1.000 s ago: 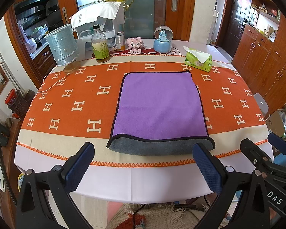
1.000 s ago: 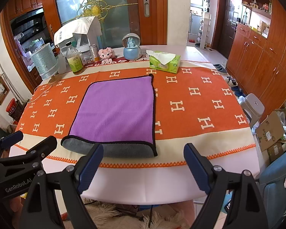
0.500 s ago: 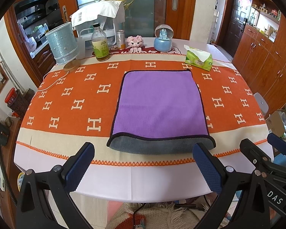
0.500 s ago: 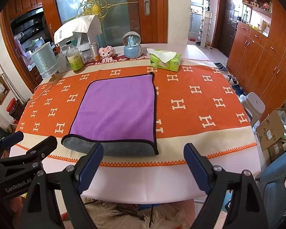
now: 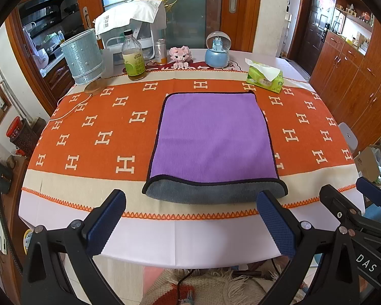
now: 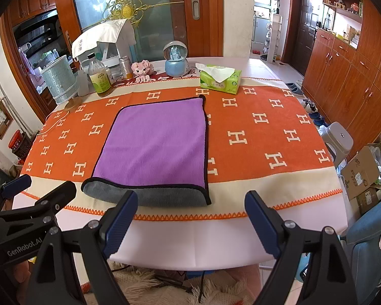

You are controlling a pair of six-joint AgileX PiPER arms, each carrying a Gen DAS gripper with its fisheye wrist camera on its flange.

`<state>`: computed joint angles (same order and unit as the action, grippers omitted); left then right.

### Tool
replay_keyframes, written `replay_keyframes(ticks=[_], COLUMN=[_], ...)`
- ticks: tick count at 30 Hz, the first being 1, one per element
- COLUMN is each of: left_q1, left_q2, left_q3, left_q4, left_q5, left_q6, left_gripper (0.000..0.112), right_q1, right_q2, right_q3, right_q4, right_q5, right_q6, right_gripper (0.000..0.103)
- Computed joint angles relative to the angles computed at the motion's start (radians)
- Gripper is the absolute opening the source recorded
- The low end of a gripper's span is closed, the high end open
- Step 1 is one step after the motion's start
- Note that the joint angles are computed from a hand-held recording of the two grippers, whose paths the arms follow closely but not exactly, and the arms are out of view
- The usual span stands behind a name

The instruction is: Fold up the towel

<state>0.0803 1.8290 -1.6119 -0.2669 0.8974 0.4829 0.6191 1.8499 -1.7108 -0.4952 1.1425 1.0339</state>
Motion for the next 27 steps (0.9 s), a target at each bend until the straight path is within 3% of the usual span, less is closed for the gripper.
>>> replay_keyframes(ticks=[27], left_q1=[0.001], left_q2=[0.006], left_q3=[-0.007], left_q4=[0.002], left_q5=[0.002], left_q6=[0.0], left_gripper=[0.102], right_q1=[0.007], right_q2=[0.007], right_q3=[-0.022], right_q4=[0.002], right_q5=[0.018], right_q6=[-0.002], right_gripper=[0.087])
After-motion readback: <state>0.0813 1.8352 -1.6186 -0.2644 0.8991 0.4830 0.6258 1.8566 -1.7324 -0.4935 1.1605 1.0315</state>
